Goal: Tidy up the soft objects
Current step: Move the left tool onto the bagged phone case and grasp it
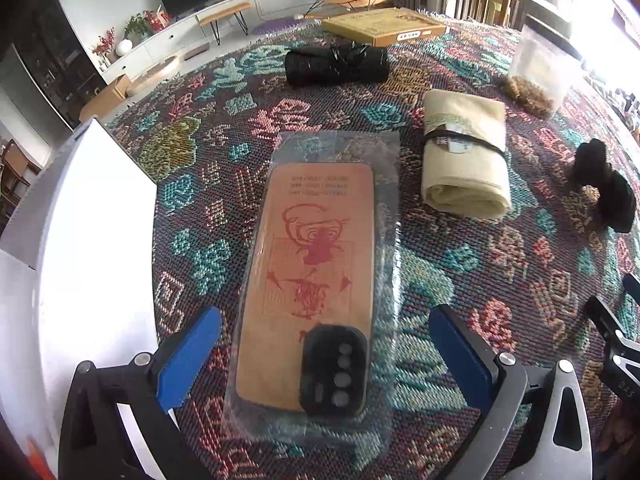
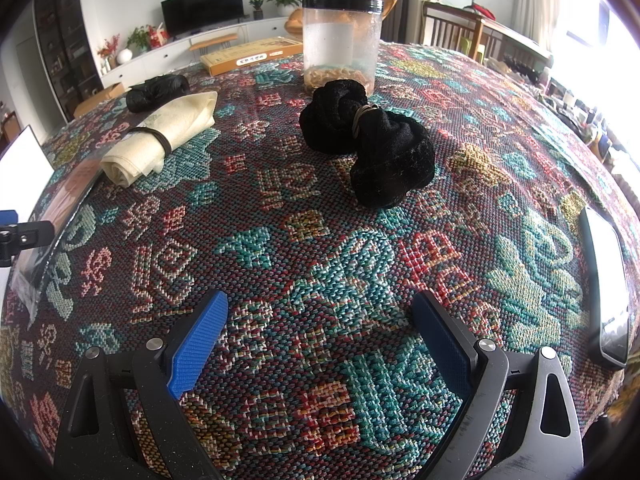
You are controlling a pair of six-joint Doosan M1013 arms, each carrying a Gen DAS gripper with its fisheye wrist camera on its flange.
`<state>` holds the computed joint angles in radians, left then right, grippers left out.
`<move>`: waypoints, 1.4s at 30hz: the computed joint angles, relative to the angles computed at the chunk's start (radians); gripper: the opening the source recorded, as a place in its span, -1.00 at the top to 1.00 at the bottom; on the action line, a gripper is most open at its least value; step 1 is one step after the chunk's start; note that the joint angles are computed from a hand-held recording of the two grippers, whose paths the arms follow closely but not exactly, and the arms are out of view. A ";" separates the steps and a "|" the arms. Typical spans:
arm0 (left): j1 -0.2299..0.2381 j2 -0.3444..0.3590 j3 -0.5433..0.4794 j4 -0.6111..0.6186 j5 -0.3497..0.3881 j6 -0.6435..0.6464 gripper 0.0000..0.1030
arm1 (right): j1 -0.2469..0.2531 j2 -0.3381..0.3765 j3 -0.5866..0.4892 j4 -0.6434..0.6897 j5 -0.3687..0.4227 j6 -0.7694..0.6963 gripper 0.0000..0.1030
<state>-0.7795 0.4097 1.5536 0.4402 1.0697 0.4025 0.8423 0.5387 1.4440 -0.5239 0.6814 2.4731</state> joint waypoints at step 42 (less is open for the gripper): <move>-0.185 0.001 0.088 0.243 -0.067 -0.448 -1.00 | 0.000 0.003 -0.004 0.004 0.000 -0.004 -0.87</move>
<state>-0.9643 0.4106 1.6413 0.6834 1.0022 -0.0457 0.8427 0.5417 1.4399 -0.5198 0.6817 2.4692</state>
